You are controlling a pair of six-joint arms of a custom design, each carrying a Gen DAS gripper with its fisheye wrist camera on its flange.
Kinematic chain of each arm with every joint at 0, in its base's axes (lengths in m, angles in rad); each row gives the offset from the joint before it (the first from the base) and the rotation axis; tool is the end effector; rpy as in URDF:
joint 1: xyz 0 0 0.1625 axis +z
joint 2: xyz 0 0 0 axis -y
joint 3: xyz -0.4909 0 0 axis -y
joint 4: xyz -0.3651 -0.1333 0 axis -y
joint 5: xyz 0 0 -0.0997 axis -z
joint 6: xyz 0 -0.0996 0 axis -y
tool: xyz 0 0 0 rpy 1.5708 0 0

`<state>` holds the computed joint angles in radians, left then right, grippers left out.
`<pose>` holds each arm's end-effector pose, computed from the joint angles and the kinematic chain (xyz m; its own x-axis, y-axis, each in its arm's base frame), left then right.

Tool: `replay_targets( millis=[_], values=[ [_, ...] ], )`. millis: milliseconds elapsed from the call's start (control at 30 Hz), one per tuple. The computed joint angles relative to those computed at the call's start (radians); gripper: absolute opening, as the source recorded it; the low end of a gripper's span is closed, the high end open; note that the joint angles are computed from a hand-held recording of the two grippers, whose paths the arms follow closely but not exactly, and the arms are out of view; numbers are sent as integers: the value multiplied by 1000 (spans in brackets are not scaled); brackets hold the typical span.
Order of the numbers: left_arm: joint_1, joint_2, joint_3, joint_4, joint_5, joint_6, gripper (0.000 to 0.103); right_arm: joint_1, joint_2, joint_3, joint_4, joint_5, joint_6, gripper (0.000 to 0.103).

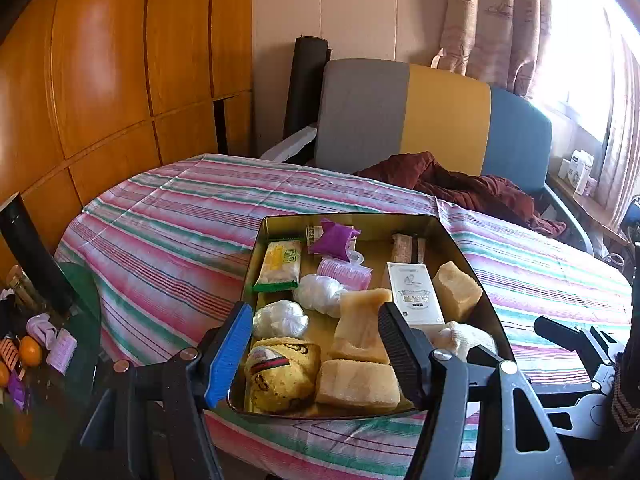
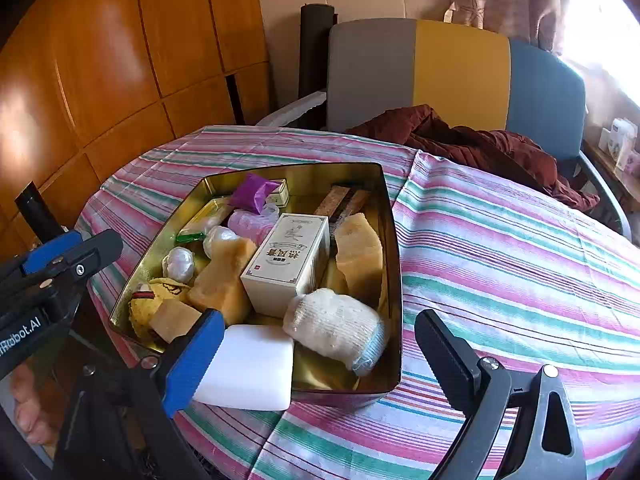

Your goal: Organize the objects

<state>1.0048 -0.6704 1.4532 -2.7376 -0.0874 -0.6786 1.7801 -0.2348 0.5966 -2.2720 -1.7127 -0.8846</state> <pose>-0.2001 -0.7486 0.2393 -0.5252 -0.7000 -0.4838 0.2152 0.4409 -0.8714 0.3131 -0.9003 0.0877 -0.4682 -0.8147 0.3421 -0.8809 0.4609 -0.1078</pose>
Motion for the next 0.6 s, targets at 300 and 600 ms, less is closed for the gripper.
replay_targets(
  millis=[300, 600],
  values=[
    [3, -21, 13, 93, 2, -102, 66, 3, 4, 1, -1, -9, -8, 97],
    [8, -28, 17, 138, 1, -138, 66, 4, 10, -5, 0, -13, -7, 98]
  ],
)
